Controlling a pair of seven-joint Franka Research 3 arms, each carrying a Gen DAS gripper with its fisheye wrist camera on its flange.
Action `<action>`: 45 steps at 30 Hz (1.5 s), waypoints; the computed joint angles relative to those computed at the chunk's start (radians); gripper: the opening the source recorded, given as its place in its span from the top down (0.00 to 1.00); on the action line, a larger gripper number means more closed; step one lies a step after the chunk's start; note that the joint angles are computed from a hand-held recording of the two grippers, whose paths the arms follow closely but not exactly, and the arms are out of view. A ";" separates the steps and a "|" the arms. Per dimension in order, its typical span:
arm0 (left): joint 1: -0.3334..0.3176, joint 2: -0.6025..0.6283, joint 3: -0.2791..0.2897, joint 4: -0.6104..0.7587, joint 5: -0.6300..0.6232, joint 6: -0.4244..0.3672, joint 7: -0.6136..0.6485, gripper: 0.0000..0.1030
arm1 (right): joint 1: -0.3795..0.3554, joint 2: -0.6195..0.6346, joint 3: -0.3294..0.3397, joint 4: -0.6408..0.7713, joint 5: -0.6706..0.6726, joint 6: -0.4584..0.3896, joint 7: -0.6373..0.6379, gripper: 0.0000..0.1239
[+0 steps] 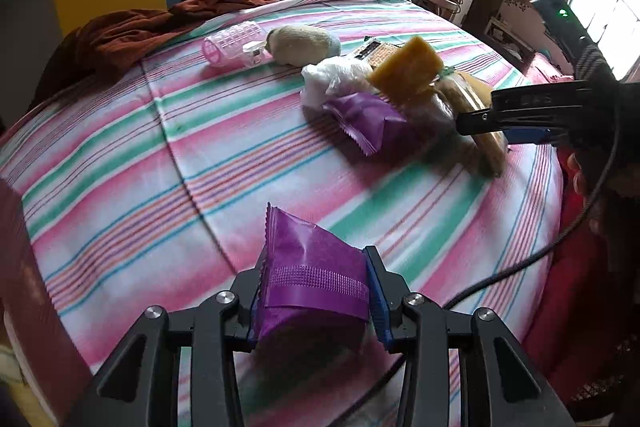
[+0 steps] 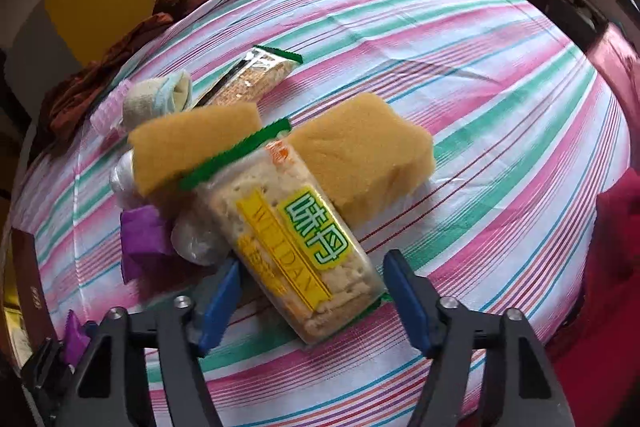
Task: Organize objects
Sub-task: 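Grasp the purple packet with the left tool while the right tool grasps the WEIDAN cracker pack, then drop the purple packet and cracker pack into the gold tray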
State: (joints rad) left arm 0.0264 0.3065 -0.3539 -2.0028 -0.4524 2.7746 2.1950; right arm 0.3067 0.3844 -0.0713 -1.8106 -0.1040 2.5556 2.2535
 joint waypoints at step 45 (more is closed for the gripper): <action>0.025 -0.363 0.368 -0.290 -0.562 0.175 0.193 0.59 | 0.158 0.267 0.315 0.492 0.629 -0.129 -0.816 0.41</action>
State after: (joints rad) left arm 0.0515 -0.0562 0.0140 -2.2928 -1.0140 2.9498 2.3878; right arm 0.4651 0.6515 0.2439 -1.3185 0.5250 2.4269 1.4370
